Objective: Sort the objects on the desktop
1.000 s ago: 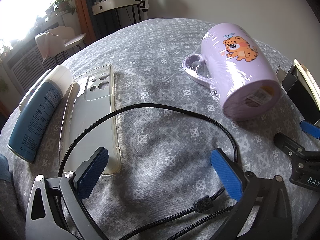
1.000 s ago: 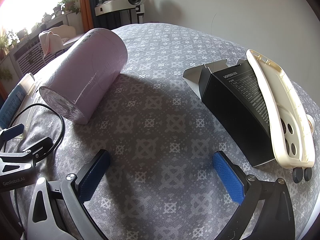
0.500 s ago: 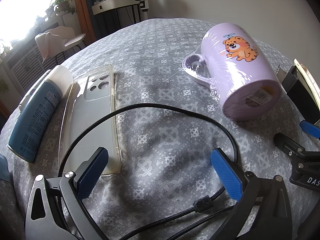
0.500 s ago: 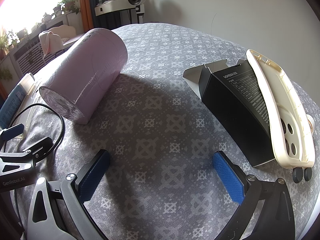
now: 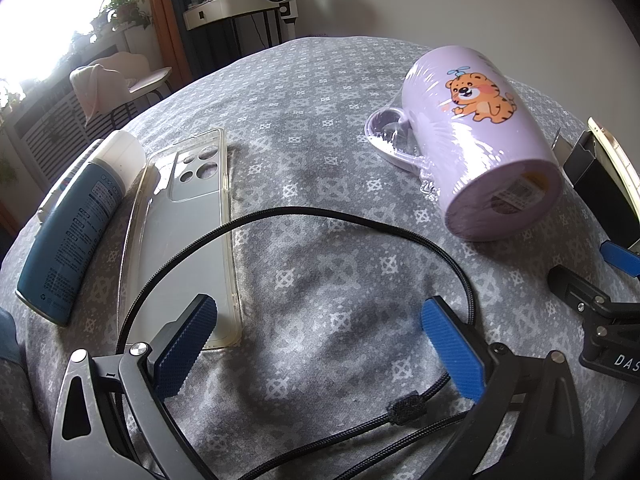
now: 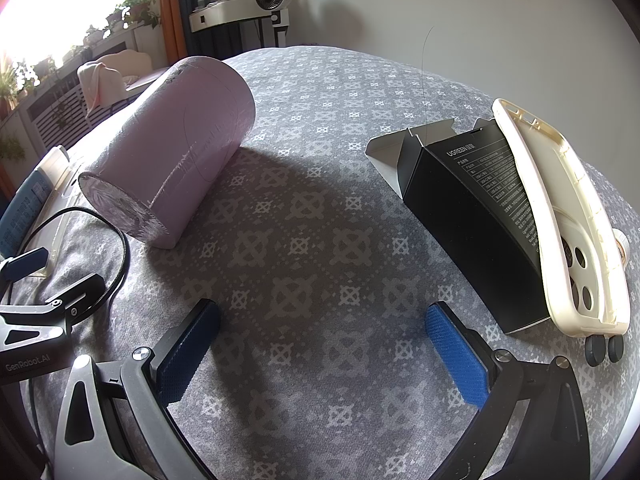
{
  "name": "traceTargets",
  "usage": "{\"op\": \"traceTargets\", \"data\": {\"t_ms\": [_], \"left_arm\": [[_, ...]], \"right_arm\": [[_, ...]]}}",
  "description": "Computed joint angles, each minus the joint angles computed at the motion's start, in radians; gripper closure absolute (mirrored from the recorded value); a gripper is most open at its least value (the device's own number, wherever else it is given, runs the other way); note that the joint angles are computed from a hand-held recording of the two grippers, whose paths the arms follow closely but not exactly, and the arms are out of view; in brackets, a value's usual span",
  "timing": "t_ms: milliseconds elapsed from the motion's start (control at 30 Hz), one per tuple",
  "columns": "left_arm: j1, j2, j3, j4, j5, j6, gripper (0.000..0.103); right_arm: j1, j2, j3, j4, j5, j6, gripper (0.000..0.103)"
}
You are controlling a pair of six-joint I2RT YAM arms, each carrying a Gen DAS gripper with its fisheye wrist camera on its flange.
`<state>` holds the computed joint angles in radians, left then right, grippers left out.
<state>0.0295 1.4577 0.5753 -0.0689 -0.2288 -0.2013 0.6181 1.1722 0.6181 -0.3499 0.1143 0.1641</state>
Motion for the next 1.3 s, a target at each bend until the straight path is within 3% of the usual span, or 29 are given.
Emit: {"op": "traceTargets", "data": {"t_ms": [733,833,900,967,1033,1133,1300], "left_arm": [[0.0,0.0,0.0,-0.001,-0.001,0.0,0.0],[-0.001,0.0,0.0,0.001,0.0,0.0,0.0],[-0.007,0.002,-0.002,0.007,-0.012,-0.008,0.0],[-0.026,0.012,0.012,-0.01,-0.043,-0.008,0.0],[-0.038,0.014,0.016,-0.017,-0.063,-0.029,0.0],[-0.019,0.008,0.01,-0.012,-0.034,-0.027,0.0],[-0.014,0.011,0.01,-0.009,-0.033,-0.023,0.0]], "right_arm": [[0.01,0.007,0.036,-0.043,0.0,0.007,0.0],[-0.016,0.031,0.1,-0.138,-0.04,-0.002,0.0],[-0.069,0.027,0.168,-0.262,-0.144,0.022,0.0],[-0.161,-0.058,0.187,-0.357,-0.304,0.063,0.0],[-0.2,-0.162,0.18,-0.418,-0.345,0.089,0.0],[-0.156,-0.321,0.178,-0.516,-0.255,0.084,0.0],[-0.108,-0.412,0.171,-0.577,-0.188,0.15,0.0]]}}
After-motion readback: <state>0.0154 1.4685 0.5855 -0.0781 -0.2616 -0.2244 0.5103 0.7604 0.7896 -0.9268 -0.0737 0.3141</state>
